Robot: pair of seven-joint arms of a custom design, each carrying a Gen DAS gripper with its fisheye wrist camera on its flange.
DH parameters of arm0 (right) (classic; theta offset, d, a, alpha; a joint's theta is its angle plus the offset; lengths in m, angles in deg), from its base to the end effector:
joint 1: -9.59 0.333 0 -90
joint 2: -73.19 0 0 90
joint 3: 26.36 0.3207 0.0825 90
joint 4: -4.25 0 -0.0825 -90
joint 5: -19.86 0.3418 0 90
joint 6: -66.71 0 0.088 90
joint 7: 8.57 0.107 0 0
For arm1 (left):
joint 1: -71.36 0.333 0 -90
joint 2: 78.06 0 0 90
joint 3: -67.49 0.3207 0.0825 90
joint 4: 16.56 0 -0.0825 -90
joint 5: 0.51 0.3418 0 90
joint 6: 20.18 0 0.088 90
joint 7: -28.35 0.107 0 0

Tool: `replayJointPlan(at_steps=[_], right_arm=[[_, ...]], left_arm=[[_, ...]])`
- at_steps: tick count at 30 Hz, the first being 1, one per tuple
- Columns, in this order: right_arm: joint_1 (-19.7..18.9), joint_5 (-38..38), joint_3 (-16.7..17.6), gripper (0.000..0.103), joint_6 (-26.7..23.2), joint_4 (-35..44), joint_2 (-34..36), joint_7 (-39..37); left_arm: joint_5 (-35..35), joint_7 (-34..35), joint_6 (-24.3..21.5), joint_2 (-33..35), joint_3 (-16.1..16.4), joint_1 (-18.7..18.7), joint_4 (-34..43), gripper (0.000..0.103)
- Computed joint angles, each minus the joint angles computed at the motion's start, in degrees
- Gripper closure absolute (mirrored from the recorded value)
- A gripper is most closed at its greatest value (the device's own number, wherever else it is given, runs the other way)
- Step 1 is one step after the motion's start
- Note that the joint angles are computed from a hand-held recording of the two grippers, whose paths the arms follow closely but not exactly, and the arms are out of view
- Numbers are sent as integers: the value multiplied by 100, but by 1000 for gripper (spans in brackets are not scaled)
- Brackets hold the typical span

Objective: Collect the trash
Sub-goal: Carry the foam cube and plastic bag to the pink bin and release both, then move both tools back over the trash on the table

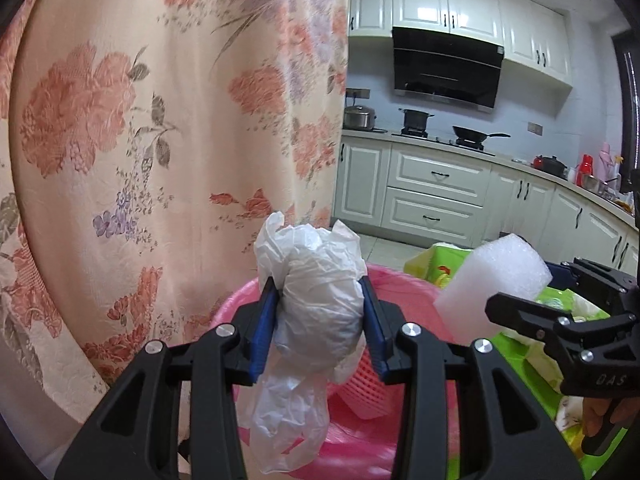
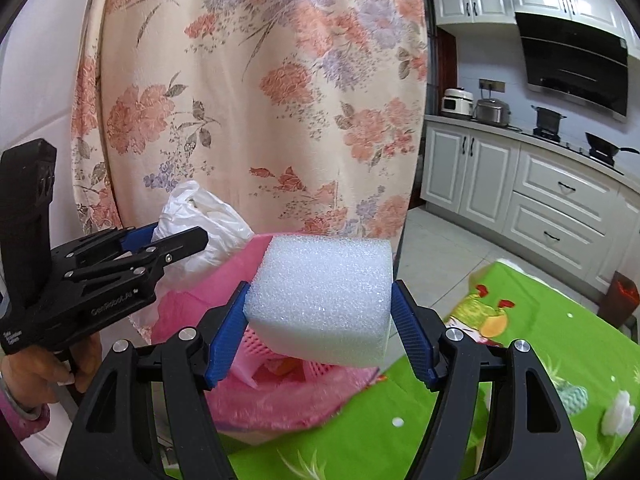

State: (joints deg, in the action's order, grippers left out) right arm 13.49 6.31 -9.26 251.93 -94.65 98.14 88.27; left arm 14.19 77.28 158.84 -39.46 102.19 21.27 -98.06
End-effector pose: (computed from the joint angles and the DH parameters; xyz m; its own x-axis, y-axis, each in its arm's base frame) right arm 0.6327 0.2256 0.5038 0.4011 -0.9155 -0.0312 -0.4327 -0.1593 -0.8874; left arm 0.6404 -0.3470 0.4979 -0.1791 -0.9823 0.0543 -0.4072 0.0237 -0.9131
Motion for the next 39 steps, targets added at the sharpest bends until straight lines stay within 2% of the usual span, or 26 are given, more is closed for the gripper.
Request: replayJointPlan(at_steps=[5, 7, 9, 12, 17, 21, 26, 28, 30, 31, 32, 34, 36, 38, 39], right_arm=[[-151, 64, 327, 35, -282, 425, 359, -291], [-204, 166, 439, 33, -372, 517, 454, -427], [-221, 301, 490, 28, -483, 590, 524, -529], [-146, 458, 369, 28, -471, 493, 470, -560], [-268, 576, 384, 28, -215, 9, 160, -581], [-164, 488, 58, 27, 100, -608, -313, -265], [159, 301, -619, 24, 435, -1409, -930, 304], [599, 280, -1230, 24, 553, -1759, -1194, 526], [1056, 316, -1841, 24, 697, -2120, -1434, 675], [1272, 376, -2115, 24, 754, -2277, -1532, 695], [1639, 569, -2534, 24, 833, -2493, -1659, 612], [2049, 978, -2975, 24, 911, -2781, -1823, 323], [2579, 1780, -3455, 24, 1018, -3083, -1986, -297], [2911, 2645, -3712, 24, 1124, -3371, -2156, -976], [2971, 2971, -3737, 24, 1175, -3473, -2217, -1239]], left_arm=[[30, 81, -227, 170, -333, 394, 379, 61], [84, 53, -319, 221, -458, 516, 481, 55], [198, -112, -428, 286, -410, 514, 547, 39], [401, -328, -404, 218, -419, 507, 428, 33], [838, -925, -442, 40, -76, 176, 113, 22], [1345, -1918, -518, -146, 757, -607, -382, 6], [1980, -2797, -609, -432, 1315, -1367, -917, 5], [2229, -3066, -567, -543, 1429, -1578, -1089, 5], [2424, -3246, -532, -644, 1404, -1695, -1190, 5], [2492, -3284, -512, -695, 1320, -1693, -1222, 5], [2528, -3270, -502, -734, 1173, -1633, -1213, 5], [2541, -3107, -527, -774, 732, -1418, -1119, 5], [2474, -2807, -588, -759, 157, -1095, -940, 5], [2485, -2649, -629, -703, -242, -889, -770, 5], [2469, -2519, -658, -664, -491, -766, -662, 5]])
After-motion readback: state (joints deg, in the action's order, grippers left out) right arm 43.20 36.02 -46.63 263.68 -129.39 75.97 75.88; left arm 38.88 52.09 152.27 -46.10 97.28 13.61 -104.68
